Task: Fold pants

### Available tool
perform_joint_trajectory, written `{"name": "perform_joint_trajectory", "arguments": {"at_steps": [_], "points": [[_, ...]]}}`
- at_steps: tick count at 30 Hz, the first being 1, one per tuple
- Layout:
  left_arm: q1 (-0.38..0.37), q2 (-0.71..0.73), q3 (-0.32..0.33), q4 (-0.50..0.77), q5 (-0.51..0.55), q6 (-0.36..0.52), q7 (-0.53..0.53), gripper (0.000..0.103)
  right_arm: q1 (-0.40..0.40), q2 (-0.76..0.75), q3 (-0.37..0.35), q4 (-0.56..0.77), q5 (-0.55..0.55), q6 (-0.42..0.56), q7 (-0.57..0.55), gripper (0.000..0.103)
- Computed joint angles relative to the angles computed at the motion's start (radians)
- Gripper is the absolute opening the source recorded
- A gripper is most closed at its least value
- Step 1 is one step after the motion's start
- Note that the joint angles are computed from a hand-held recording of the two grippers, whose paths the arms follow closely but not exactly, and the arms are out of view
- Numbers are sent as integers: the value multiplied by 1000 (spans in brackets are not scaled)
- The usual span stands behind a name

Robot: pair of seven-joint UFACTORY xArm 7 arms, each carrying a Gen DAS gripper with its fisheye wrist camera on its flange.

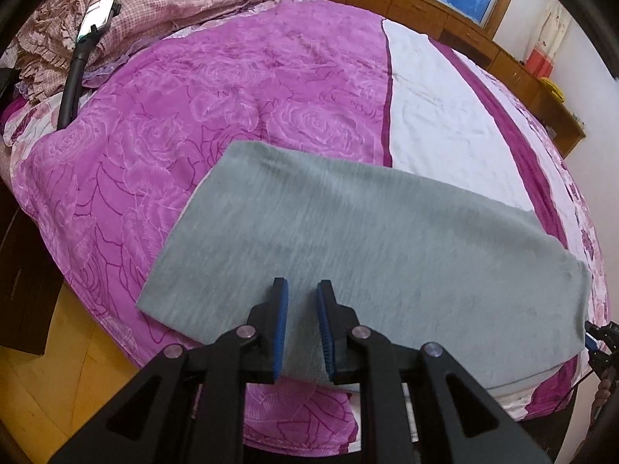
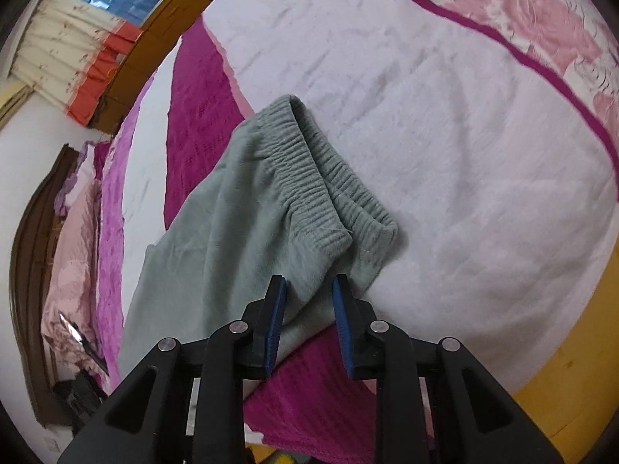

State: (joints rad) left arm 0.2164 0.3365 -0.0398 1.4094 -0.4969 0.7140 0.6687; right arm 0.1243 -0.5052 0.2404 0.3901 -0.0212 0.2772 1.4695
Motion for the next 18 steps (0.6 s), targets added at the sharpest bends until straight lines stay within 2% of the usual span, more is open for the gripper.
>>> {"name": "perform_joint_trajectory", "arguments": {"at_steps": [3,6,7,8,11,14,18], "points": [[0,-1,-1,-4,-3,-7,0,16,-21,33,18,6,-9,-27,28,18],[0,-1,-3,-7,-5,-9,4,16,-76,25,70,-13,-53,-80,86,17],[2,-1,-3,-6,-8,-7,5,16,-90,15,86,-13,-69,-72,98,13],[4,0,-4,-4,-12,-3,7,16,-112,-2,112,-9,-91,-43,116,0],[9,1,-3,0,-22,9,9,16,-164,-95,179,1,-161,80,203,0],[13,0,-4,-1,-29,12,21,16,-134,-180,156,-18,-185,157,228,0],[14,-3,-4,-7,-34,8,36,16,-89,-148,116,-1,-198,220,180,0]]}}
